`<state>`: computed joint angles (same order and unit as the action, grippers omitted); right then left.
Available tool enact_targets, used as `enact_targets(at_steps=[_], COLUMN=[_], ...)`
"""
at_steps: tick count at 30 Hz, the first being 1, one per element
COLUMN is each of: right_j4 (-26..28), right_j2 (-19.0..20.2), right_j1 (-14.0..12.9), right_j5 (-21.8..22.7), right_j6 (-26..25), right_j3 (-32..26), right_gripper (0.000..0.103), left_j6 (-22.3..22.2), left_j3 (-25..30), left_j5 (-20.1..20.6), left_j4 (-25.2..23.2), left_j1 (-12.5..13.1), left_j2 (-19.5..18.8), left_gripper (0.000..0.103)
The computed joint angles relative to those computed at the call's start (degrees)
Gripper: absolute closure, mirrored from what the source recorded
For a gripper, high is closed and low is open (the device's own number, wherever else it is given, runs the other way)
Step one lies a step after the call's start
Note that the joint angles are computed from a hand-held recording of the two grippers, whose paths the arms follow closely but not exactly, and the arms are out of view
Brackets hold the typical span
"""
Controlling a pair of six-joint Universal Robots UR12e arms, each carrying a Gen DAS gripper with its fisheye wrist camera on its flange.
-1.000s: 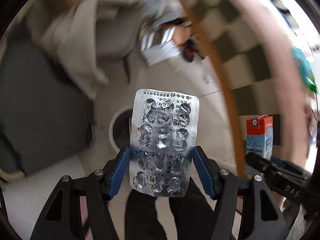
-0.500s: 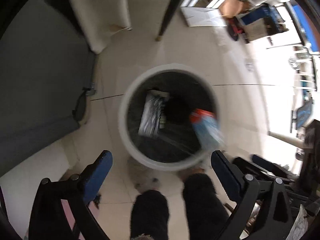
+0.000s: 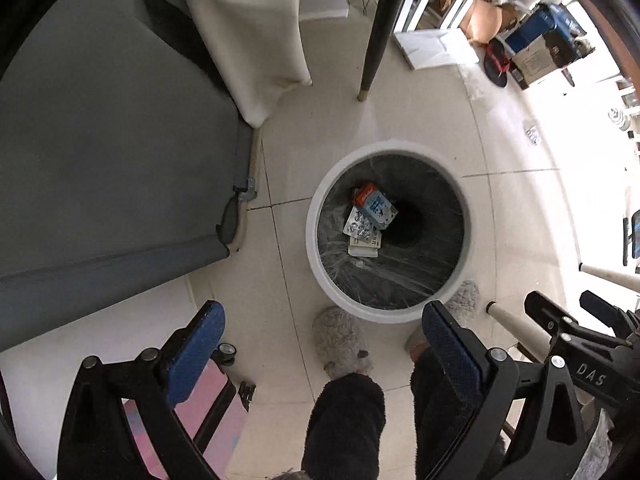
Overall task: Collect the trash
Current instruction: 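Move both tools back up toward the table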
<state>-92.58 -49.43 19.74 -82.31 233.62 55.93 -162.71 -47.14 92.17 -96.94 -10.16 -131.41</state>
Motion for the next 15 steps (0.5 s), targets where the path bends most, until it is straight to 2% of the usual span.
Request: enact_targets(at_steps=[5, 15], right_j4=[5.2, 15.3], right_j2=[-0.8, -1.6], right_j1=[0.2, 0.8], right_j5=[-2.0, -4.7], right_j6=[-0.8, -1.2], right_j3=[-5.0, -18.5], right_gripper=[0.001, 0.001], left_j6=[0.0, 1.9], left_j3=[3.7, 15.5], left_j5=[-0.7, -2.8], left_j4=[-2.3, -11.5], left_j1=[0.0, 0.5], left_j2=[0.8, 1.5], left_gripper=[0.002, 0.002])
